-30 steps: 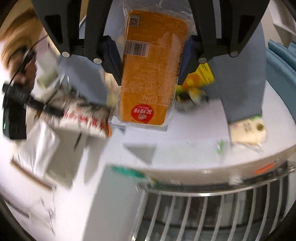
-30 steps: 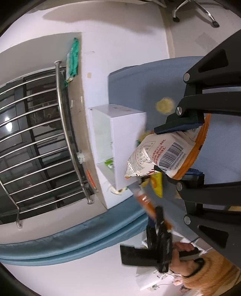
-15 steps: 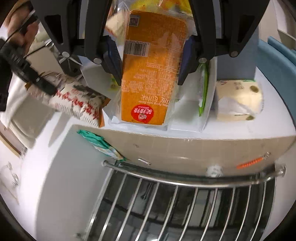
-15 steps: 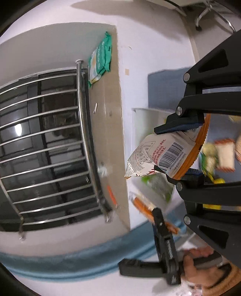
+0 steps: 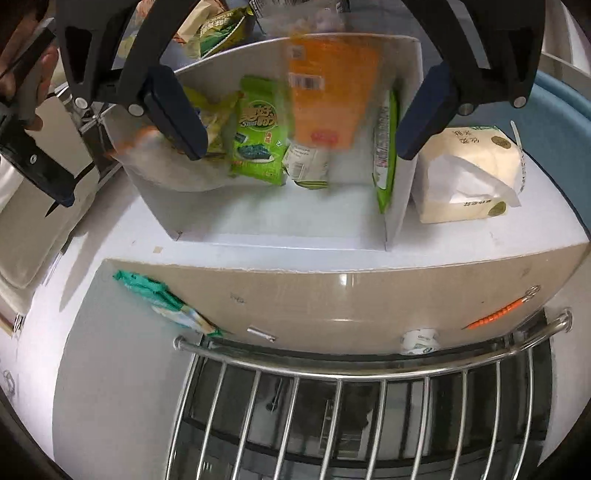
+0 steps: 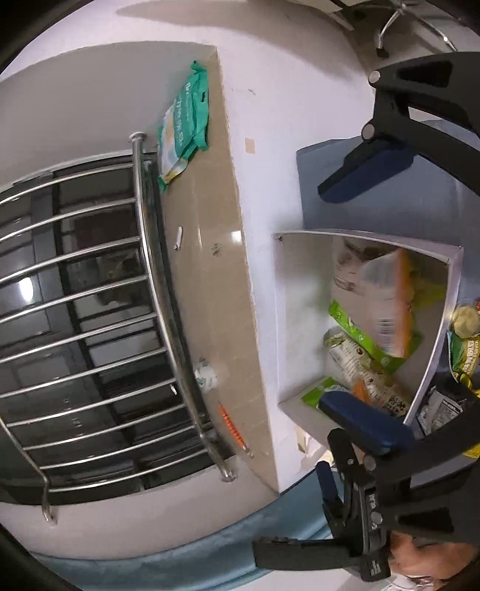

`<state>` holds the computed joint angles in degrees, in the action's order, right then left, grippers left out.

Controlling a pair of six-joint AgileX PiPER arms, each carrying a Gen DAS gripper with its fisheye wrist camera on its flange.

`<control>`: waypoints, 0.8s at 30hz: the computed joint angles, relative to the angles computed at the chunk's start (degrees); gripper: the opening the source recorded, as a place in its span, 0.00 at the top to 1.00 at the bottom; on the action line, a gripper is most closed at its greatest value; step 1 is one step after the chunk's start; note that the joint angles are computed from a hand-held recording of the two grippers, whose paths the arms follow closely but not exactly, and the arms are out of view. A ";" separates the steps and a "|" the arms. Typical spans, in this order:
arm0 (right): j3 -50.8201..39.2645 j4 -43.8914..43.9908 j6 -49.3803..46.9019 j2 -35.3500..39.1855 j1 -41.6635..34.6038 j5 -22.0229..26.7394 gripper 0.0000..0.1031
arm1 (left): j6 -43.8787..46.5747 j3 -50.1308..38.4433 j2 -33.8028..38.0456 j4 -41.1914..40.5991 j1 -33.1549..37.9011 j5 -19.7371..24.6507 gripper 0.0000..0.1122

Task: Organize snacks
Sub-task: 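Drop the orange cake pack into the box with the left gripper while the right drops the bread bag, then lower the right gripper onto the clear jelly cup and grasp it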

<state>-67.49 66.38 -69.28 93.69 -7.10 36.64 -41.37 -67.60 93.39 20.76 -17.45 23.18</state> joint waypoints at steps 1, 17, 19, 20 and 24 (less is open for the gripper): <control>0.56 0.19 -0.85 -0.53 0.18 -0.33 0.00 | 0.20 0.64 -0.61 -0.23 0.20 -0.28 0.09; 18.29 5.28 -16.00 -17.53 -6.60 11.93 0.00 | -19.17 17.77 -27.07 22.04 -15.53 8.77 0.09; 21.95 5.68 -18.53 -20.86 -10.71 16.92 0.00 | -24.64 20.31 -31.01 26.27 -20.68 11.97 0.09; 23.30 5.43 -19.14 -22.25 -12.05 18.49 0.00 | -27.36 21.53 -32.80 28.34 -23.56 13.84 0.09; 29.53 2.88 -23.29 -27.81 -21.99 28.54 0.00 | -39.99 25.55 -37.20 37.56 -39.68 26.08 0.08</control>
